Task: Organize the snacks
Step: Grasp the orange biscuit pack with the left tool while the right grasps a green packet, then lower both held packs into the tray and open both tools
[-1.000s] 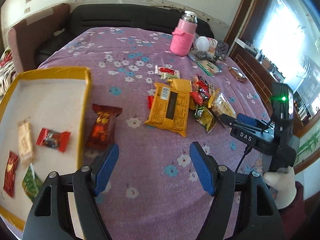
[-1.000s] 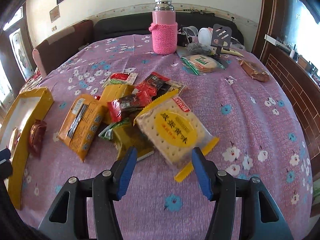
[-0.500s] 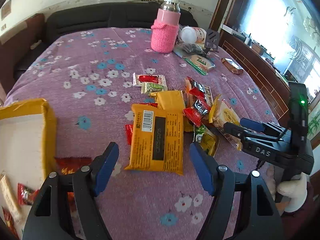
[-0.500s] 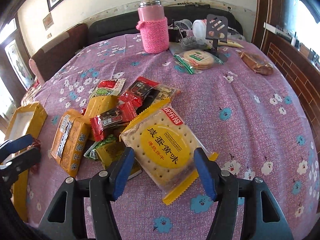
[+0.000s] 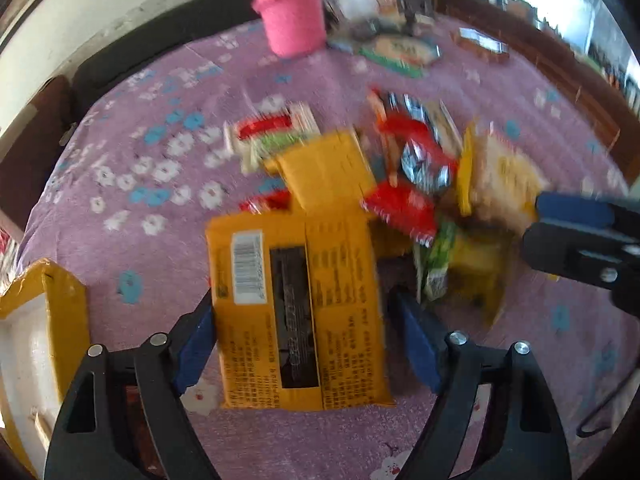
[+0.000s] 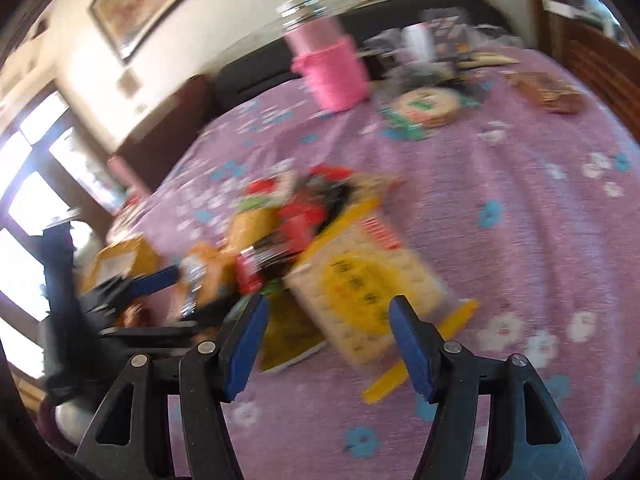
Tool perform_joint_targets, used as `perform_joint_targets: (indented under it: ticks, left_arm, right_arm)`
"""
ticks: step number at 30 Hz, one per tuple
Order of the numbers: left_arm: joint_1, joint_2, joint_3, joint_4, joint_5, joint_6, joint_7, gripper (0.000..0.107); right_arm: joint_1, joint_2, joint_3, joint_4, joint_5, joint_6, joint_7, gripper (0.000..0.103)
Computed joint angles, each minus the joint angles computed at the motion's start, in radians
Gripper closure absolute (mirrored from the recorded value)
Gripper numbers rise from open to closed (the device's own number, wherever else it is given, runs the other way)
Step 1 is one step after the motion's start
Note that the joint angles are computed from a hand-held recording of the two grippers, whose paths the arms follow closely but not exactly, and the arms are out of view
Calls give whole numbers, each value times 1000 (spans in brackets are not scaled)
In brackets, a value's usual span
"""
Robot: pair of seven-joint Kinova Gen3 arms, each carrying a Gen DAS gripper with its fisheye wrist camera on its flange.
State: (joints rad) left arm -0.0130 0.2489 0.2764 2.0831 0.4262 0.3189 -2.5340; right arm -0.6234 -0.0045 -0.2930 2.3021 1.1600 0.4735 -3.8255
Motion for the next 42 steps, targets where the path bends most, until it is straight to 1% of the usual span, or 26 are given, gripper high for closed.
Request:
perform_joint_targets:
  ticks: [1,2,4,5,6,7,9,10,11,12,13,14,15,17,18,19,20,24,28,31,32,35,37,39,40,42]
  left_arm:
    - [-46,1,45,10,40,-10,-34,31]
    - [-93,10,80,11,70,-4,-52,38]
    - [-185,12,133,-6,114,57,-66,38]
    - [-217,11,140,-17,134,98,-83,38]
    - [-230,2,127,-26,151,138,-98,38]
    - [-226,-10,97,-33,175,175,-124,38]
    - [-186,-43,7,-21,256,214,-198,38]
    - [-184,-64,-28,-10,296,238,-230,38]
    - [-189,-77,-43,-4,319,256,-249,38]
    - [-190,-79,-60,-6,337,278,-261,38]
    - [-210,-94,-76,0,368,317,-284,38]
    - [-214,-100,-91,2,387,340,-299,38]
    - [-214,-109,-106,8,404,356,-313,38]
    - [-220,-146,-141,33,434,382,-357,38]
    - [-215,-156,-157,41,444,389,-369,38]
    - [-217,-170,-177,49,456,406,-386,38]
    - [-222,-188,-200,59,468,426,-404,38]
    - [-222,-241,-290,91,503,476,-457,38]
    - [-252,-284,-392,120,523,531,-517,38]
    - [-315,-283,-464,122,531,590,-555,38]
    - [-345,-279,-488,123,535,598,-570,38]
    - [-421,-247,-529,118,541,614,-594,38]
    - [-471,-215,-541,108,546,602,-597,38]
    - [-520,-184,-544,93,547,594,-592,38]
    - [-541,-169,-543,85,547,587,-586,38]
    - [-581,-142,-537,70,561,566,-580,38]
  right_arm:
    - [-3,7,4,-4,20,-13,9,38]
    - [-8,18,1,-16,23,-9,34,38]
    - [-16,31,1,-41,-1,-4,88,39]
    - [-22,34,2,-52,-6,1,105,40]
    - [-28,33,4,-60,-15,5,124,40]
    - [-36,32,5,-71,-37,14,160,40]
    - [-53,46,10,-98,-83,37,241,40]
    - [-48,56,2,-111,-110,45,282,40]
    - [-32,75,-25,-129,-137,70,323,41]
    - [-34,108,-35,-156,-161,110,363,41]
    - [-28,123,-50,-174,-193,142,404,41]
    - [-30,141,-46,-193,-218,158,445,42]
    - [-42,154,-24,-203,-245,158,479,43]
    - [-109,180,39,-227,-263,195,505,46]
    - [-129,188,64,-236,-280,200,524,49]
    - [-130,192,75,-238,-289,192,533,63]
    - [-134,194,81,-240,-302,186,537,68]
    - [-182,190,87,-244,-304,217,502,70]
    - [-238,176,65,-264,-302,290,455,70]
    - [-281,157,32,-296,-296,366,438,70]
    - [-294,153,20,-313,-292,391,436,71]
    - [-325,150,-6,-361,-278,426,431,71]
    - [-339,161,-14,-401,-268,418,441,71]
    - [-358,185,-2,-446,-257,378,449,71]
    - [-352,199,-5,-467,-257,354,458,71]
    - [-309,234,-41,-506,-249,284,461,71]
